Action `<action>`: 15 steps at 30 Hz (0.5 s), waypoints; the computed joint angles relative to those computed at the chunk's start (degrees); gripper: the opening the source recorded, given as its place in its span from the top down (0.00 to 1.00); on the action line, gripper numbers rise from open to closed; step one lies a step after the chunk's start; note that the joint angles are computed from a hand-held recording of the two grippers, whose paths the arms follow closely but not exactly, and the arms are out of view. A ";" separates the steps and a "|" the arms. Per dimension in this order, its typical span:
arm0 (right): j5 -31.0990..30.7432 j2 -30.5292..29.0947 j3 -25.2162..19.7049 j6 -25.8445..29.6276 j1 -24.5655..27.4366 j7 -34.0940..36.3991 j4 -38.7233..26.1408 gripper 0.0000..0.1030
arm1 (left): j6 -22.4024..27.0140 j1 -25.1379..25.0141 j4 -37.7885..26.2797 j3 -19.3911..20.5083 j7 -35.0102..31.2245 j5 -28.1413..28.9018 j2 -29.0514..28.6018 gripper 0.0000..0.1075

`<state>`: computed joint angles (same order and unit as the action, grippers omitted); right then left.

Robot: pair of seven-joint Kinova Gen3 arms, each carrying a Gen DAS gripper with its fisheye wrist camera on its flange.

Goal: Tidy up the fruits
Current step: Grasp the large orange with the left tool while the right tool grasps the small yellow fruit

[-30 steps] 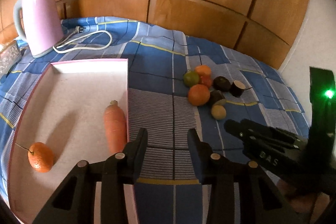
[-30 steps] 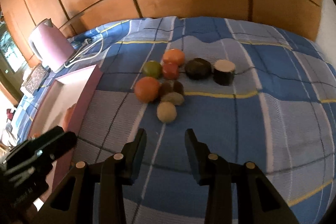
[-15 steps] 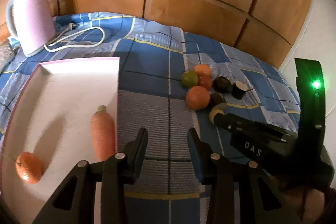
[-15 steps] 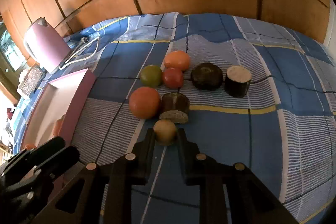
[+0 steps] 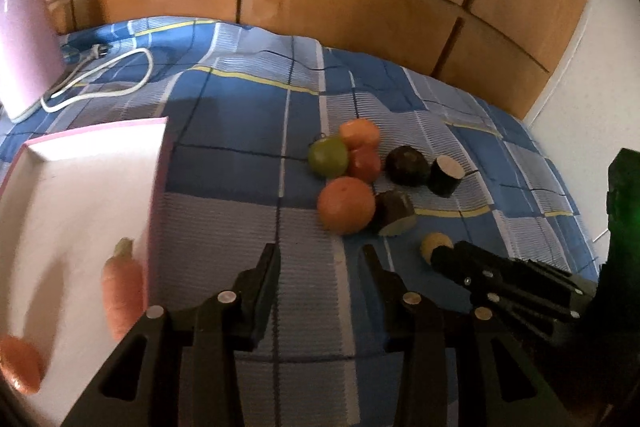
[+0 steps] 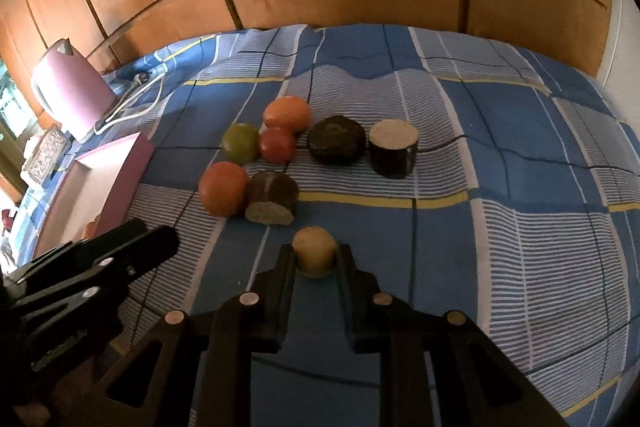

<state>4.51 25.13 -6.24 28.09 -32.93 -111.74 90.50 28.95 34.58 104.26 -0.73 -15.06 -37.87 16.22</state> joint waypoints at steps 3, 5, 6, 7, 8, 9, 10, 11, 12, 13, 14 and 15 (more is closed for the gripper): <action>-0.30 0.10 -0.15 -0.36 0.23 0.16 0.03 0.79 | -0.35 -0.44 -1.47 0.12 -1.05 0.26 1.30 0.62; -0.19 0.16 -0.06 -0.48 0.13 0.26 -0.01 0.79 | -0.92 -0.77 -2.01 0.02 -2.03 1.11 1.87 0.62; -0.06 0.22 0.01 -0.50 0.05 0.36 -0.09 0.79 | -1.14 -0.71 -2.33 -0.26 -2.28 1.35 2.24 0.62; 0.04 0.22 0.14 -0.52 -0.08 0.27 -0.11 0.79 | -1.18 -0.77 -2.77 -0.44 -2.73 1.78 2.66 0.62; 0.26 0.27 0.35 -0.45 -0.31 0.15 -0.21 0.79 | -1.34 -0.92 -3.04 -0.53 -3.33 2.31 2.93 0.62; 0.50 0.23 0.50 -0.51 -0.52 0.04 -0.14 0.79 | -1.64 -1.05 -3.29 -0.69 -3.91 2.78 3.23 0.62; 0.98 0.23 0.84 -0.57 -0.93 -0.20 -0.12 0.79 | -1.98 -1.10 -3.50 -0.92 -4.43 3.16 3.51 0.62; 1.27 0.25 0.99 -0.55 -1.15 -0.35 -0.15 0.79 | -2.25 -1.29 -3.73 -1.03 -5.17 3.71 3.78 0.62; 1.61 0.27 1.15 -0.59 -1.38 -0.50 -0.16 0.79 | -2.44 -1.43 -3.90 -1.14 -5.80 4.36 3.96 0.62; 1.82 0.27 1.22 -0.66 -1.48 -0.60 -0.14 0.79 | -2.72 -1.60 -4.07 -1.28 -6.34 5.05 4.18 0.62; 1.86 0.28 1.15 -0.79 -1.40 -0.61 -0.08 0.79 | -2.91 -1.93 -4.45 -1.28 -7.15 5.85 4.53 0.62; 1.71 0.31 0.97 -0.91 -1.18 -0.56 -0.05 0.79 | -3.02 -2.11 -4.82 -1.32 -8.01 6.51 4.88 0.62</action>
